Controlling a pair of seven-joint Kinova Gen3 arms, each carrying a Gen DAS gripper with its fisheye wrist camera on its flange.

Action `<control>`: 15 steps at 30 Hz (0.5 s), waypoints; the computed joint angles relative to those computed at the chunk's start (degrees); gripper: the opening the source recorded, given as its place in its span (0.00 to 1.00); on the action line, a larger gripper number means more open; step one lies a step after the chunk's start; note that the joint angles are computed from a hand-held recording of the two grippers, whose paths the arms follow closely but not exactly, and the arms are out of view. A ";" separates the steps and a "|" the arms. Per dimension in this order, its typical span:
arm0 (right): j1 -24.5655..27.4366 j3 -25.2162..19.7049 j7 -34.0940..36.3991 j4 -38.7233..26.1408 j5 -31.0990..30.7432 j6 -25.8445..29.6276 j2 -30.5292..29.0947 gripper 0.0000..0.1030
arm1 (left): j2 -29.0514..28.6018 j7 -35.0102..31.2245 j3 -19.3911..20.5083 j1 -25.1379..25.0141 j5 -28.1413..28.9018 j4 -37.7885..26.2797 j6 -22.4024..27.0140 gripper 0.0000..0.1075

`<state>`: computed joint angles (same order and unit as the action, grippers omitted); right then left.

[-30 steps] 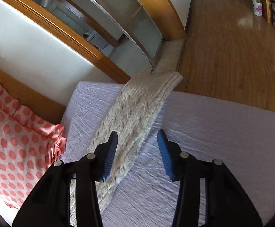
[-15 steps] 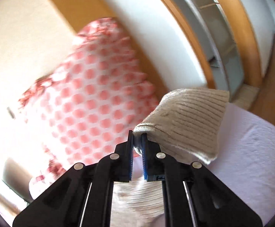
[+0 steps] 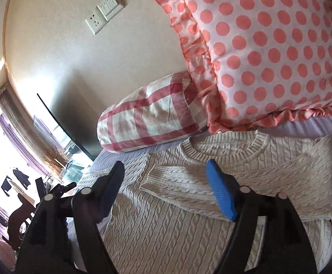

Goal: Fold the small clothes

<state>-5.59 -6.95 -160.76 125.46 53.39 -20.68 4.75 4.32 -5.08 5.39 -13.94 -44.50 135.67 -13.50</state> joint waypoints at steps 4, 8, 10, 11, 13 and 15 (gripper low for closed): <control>1.23 2.31 3.40 3.66 -2.33 -0.25 -3.03 0.78 | 4.90 9.32 2.36 -10.62 -8.92 -0.57 -6.84 0.75; 0.67 4.25 8.01 7.50 -7.58 -0.32 -4.93 0.79 | 6.76 18.64 3.24 -16.76 -18.24 -2.31 -9.81 0.60; 0.75 5.13 7.84 8.30 -7.66 -1.46 -4.78 0.80 | 8.14 23.30 -1.34 -15.47 -22.11 -3.34 -12.83 0.52; 0.88 5.45 7.68 8.61 -7.61 -2.07 -4.58 0.80 | 8.89 25.63 -2.66 -15.74 -23.71 -3.87 -14.19 0.46; 1.56 5.94 6.80 9.17 -6.44 -3.86 -3.95 0.80 | 10.33 30.29 -2.17 -18.04 -27.13 -5.18 -14.11 0.24; 2.36 6.19 5.32 9.55 -4.70 -4.95 -3.83 0.80 | 11.11 34.83 0.07 -20.17 -31.79 -6.91 -11.81 0.06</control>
<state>-3.23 -0.77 -155.45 135.01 48.69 -25.63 0.92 15.42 29.75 5.45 -34.11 -76.29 128.76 -25.31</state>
